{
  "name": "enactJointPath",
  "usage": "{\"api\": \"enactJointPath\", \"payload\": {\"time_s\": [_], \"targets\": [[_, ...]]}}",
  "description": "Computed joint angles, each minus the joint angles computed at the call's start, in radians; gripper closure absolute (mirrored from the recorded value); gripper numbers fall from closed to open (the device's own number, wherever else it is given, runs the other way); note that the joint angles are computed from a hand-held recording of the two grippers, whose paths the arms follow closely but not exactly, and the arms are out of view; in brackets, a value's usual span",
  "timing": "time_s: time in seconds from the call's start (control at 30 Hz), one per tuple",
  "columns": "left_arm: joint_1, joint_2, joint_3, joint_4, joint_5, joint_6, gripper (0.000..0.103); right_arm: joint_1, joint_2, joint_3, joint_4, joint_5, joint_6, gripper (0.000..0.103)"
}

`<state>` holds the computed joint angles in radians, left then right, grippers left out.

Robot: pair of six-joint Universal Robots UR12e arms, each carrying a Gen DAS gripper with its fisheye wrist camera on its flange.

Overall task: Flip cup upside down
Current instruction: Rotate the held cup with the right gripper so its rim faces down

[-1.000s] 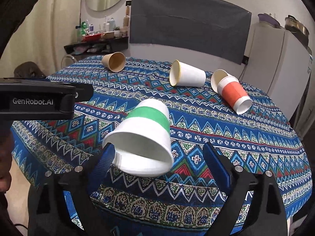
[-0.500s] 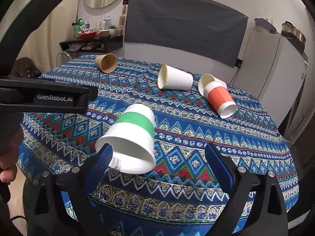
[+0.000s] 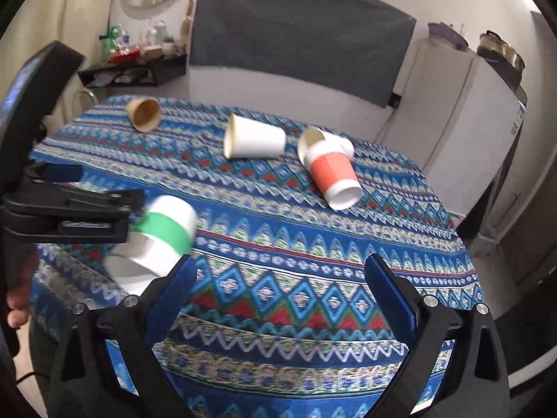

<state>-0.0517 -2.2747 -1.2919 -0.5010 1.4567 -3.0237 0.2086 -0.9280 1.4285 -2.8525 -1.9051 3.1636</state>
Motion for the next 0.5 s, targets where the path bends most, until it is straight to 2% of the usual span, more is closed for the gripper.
{"api": "enactJointPath", "payload": {"time_s": [0.1, 0.2, 0.37, 0.5], "targets": [[0.0, -0.013, 0.033, -0.074, -0.026, -0.012, 0.005, -0.023, 0.013, -0.032, 0.084, 0.02, -0.001, 0.01], [0.0, -0.016, 0.045, -0.106, -0.031, -0.038, 0.005, -0.047, 0.027, -0.063, 0.163, 0.093, -0.002, 0.01], [-0.004, -0.019, 0.069, -0.168, -0.042, -0.034, 0.005, -0.083, 0.042, -0.092, 0.213, 0.255, -0.054, 0.01], [-0.006, -0.023, 0.091, -0.227, -0.066, -0.037, 0.005, -0.091, 0.057, -0.114, 0.23, 0.301, -0.12, 0.01]]}}
